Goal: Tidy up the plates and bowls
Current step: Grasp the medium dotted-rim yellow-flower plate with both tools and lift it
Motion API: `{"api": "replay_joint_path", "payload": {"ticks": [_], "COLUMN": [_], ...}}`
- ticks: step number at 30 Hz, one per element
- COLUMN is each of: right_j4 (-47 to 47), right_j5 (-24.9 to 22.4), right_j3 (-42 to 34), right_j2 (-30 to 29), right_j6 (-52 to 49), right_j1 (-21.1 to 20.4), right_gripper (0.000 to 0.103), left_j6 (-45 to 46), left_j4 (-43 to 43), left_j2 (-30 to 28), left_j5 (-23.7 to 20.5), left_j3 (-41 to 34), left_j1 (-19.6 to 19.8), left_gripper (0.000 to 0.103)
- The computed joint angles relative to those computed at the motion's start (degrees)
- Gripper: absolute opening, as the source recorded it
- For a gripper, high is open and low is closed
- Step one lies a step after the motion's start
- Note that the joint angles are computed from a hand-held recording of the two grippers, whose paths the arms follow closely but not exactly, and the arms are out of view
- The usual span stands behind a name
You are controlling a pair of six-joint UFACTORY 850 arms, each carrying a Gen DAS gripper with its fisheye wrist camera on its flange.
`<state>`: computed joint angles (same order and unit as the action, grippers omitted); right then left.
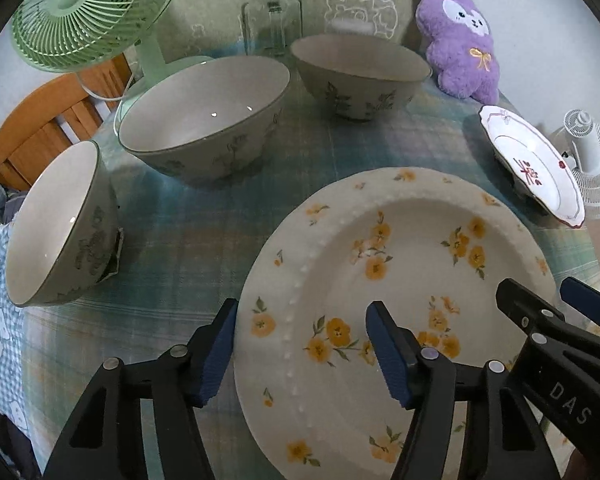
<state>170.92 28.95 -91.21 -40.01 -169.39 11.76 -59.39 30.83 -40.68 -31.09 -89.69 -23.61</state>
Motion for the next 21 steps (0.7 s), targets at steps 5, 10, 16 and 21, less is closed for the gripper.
{"api": "replay_joint_path", "payload": {"ticks": [5, 10, 16, 21], "right_j4": [3.06, -0.29, -5.44, -4.65], "right_j5": [0.86, 1.17, 2.47, 2.27], "right_j3": [-1.08, -1.2, -1.7, -1.29], "right_j2": [-1.1, -1.21, -1.36, -0.81], "right_j6": [-3.16, 0.11, 4.46, 4.42], "right_j1": [-0.11, 0.25, 1.26, 1.27], "right_gripper": [0.063, 0.058, 0.058, 0.058], "left_j6": [-0.85, -2.23, -1.49, -0.64], "left_j4": [0.37, 0.63, -0.78, -1.18], "left_j2": [-0.51, -0.49, -0.58, -0.14], "left_j5": [-1.47, -1.8, -2.47, -2.74], "left_j3": [-0.78, -0.81, -1.13, -0.8], "left_j1": [-0.1, -0.04, 0.11, 0.18], "left_gripper": [0.059, 0.056, 0.056, 0.056]}}
